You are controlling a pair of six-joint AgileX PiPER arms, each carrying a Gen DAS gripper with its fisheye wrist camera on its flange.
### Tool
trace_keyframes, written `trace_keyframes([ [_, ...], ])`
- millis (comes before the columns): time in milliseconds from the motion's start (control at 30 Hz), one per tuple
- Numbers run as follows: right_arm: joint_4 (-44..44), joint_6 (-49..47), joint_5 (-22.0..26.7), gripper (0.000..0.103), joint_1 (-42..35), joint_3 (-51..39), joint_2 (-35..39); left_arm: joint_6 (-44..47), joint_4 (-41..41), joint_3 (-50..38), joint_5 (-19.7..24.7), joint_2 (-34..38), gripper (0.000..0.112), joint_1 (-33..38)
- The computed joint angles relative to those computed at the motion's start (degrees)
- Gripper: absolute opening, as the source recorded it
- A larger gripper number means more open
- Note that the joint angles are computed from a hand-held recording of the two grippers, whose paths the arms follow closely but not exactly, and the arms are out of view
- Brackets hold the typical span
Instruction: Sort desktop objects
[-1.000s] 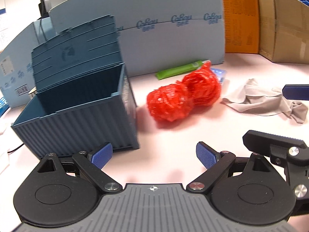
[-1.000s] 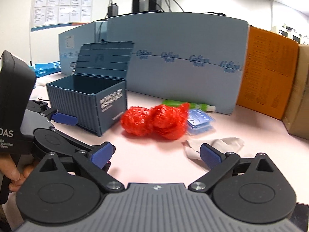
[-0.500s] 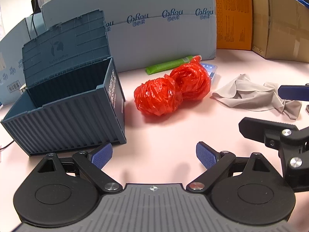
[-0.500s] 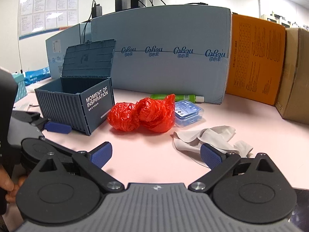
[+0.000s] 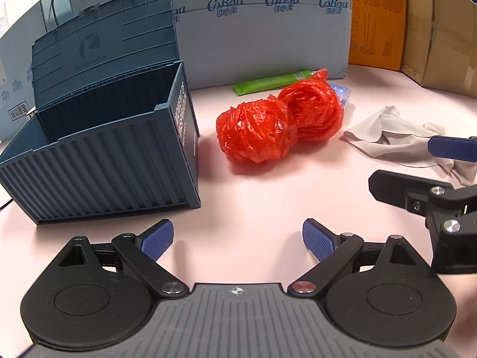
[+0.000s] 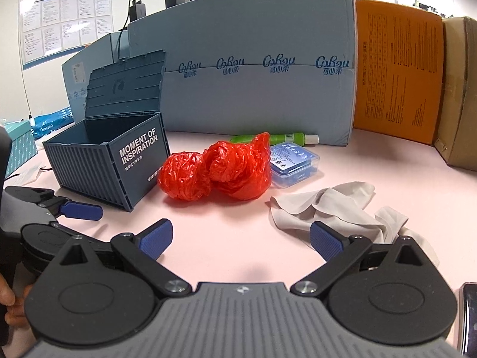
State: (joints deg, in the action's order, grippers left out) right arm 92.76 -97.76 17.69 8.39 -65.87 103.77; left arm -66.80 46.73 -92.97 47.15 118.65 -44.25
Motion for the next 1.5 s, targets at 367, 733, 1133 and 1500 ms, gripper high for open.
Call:
trace_keyframes([
  [367,2.96,-3.41,-2.17,0.1,0.93,-3.06,2.63,0.79,-1.23,-0.65,-2.65,0.74,0.093,2.1],
  [733,-39.24,36.64,5.49,0.101,0.71,-16.93,6.87,4.71,-10.29,-5.44,-0.68,2.02,0.093,4.76],
  [1133,-58.74,58.37,21.32,0.101,-0.27,-39.01,15.35,9.28,-20.58,-15.54,8.99,4.2,0.093,7.99],
  [1500,-46.33,51.8,16.25,0.101,-0.8,-35.44,16.46,5.93,-13.84,-12.07,5.34,3.7,0.093,6.63],
])
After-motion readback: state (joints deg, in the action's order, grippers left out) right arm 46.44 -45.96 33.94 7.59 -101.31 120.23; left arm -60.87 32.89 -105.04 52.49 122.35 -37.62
